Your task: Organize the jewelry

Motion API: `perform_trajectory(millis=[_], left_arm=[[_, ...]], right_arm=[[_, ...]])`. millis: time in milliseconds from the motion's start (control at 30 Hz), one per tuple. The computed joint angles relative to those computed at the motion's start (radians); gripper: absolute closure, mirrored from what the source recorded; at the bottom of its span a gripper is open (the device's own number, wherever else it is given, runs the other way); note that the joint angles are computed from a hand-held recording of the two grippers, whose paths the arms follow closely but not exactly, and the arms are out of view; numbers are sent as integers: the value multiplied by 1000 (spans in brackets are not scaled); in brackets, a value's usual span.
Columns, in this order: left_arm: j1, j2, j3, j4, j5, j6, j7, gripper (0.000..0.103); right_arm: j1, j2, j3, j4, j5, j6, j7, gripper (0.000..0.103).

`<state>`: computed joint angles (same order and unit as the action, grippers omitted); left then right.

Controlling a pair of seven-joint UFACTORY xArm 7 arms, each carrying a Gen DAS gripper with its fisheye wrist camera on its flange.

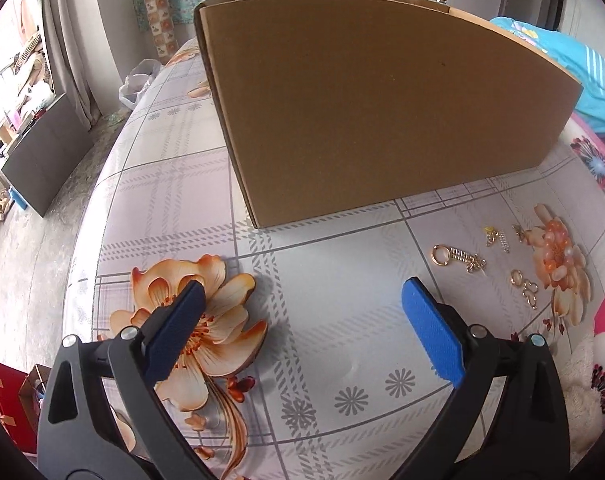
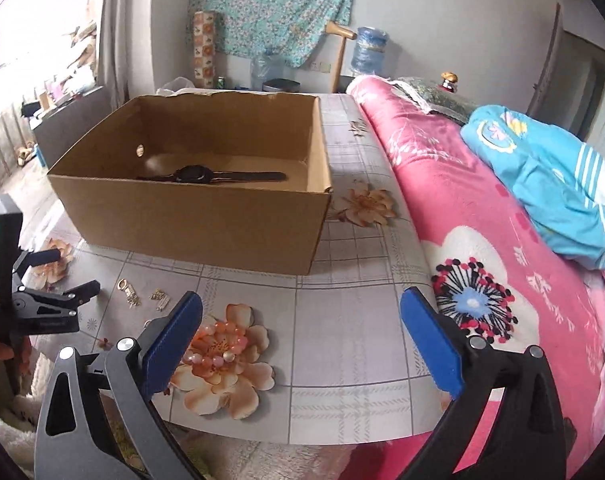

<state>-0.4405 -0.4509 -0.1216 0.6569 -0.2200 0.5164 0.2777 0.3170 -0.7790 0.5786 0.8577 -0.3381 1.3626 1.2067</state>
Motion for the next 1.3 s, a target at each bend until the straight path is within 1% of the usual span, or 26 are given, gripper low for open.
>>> perform_trajectory(millis=[67, 133, 167, 267, 300, 333, 367, 433, 500, 600, 633, 700, 733, 833, 900, 1000, 1067, 1167, 1300], left_arm=[[6, -23, 4, -16, 4, 15, -4, 8], [9, -18, 0, -5, 10, 28, -11, 8], [8, -20, 9, -5, 6, 32, -1, 8], [5, -16, 21, 1, -9, 42, 14, 8], [5, -19, 21, -1, -10, 45, 19, 8], [6, -10, 27, 8, -14, 47, 31, 8], [5, -11, 31, 8, -20, 50, 40, 8], [4, -15, 38, 11, -30, 58, 64, 8], [8, -15, 39, 14, -35, 69, 75, 8], [17, 5, 35, 32, -38, 78, 84, 8], [18, 6, 31, 32, -39, 78, 85, 8], [20, 11, 33, 37, -44, 81, 95, 8], [21, 11, 32, 36, -46, 80, 99, 8], [24, 10, 30, 36, -51, 80, 103, 8], [25, 8, 28, 33, -53, 75, 103, 8], [25, 3, 24, 30, -53, 75, 100, 8], [25, 4, 25, 31, -53, 76, 100, 8], [25, -1, 25, 26, -55, 73, 102, 8], [24, -4, 26, 26, -54, 76, 101, 8]], right_arm=[[10, 8, 3, -16, 11, -33, 10, 6], [25, 33, -5, -28, 29, -81, 11, 6], [33, 48, -6, -30, 37, -107, 16, 6], [61, 73, -21, -68, 53, -233, 38, 6], [69, 89, -26, -77, 59, -262, 38, 8], [74, 111, -26, -75, 61, -271, 33, 11], [79, 135, -24, -69, 59, -269, 27, 17], [93, 179, -28, -60, 54, -266, 8, 22], [108, 215, -38, -57, 49, -263, -2, 34], [134, 254, -59, -56, 50, -244, -21, 44], [142, 256, -65, -60, 47, -244, -19, 45], [153, 238, -81, -75, 49, -247, -10, 54], [156, 229, -87, -79, 51, -239, -7, 55], [155, 189, -105, -104, 62, -222, 7, 64], [150, 160, -115, -128, 73, -234, 23, 70], [140, 109, -135, -165, 89, -271, 32, 82], [126, 90, -134, -175, 92, -276, 35, 85], [95, 85, -120, -173, 78, -257, 43, 85], [78, 56, -129, -196, 88, -256, 61, 84]])
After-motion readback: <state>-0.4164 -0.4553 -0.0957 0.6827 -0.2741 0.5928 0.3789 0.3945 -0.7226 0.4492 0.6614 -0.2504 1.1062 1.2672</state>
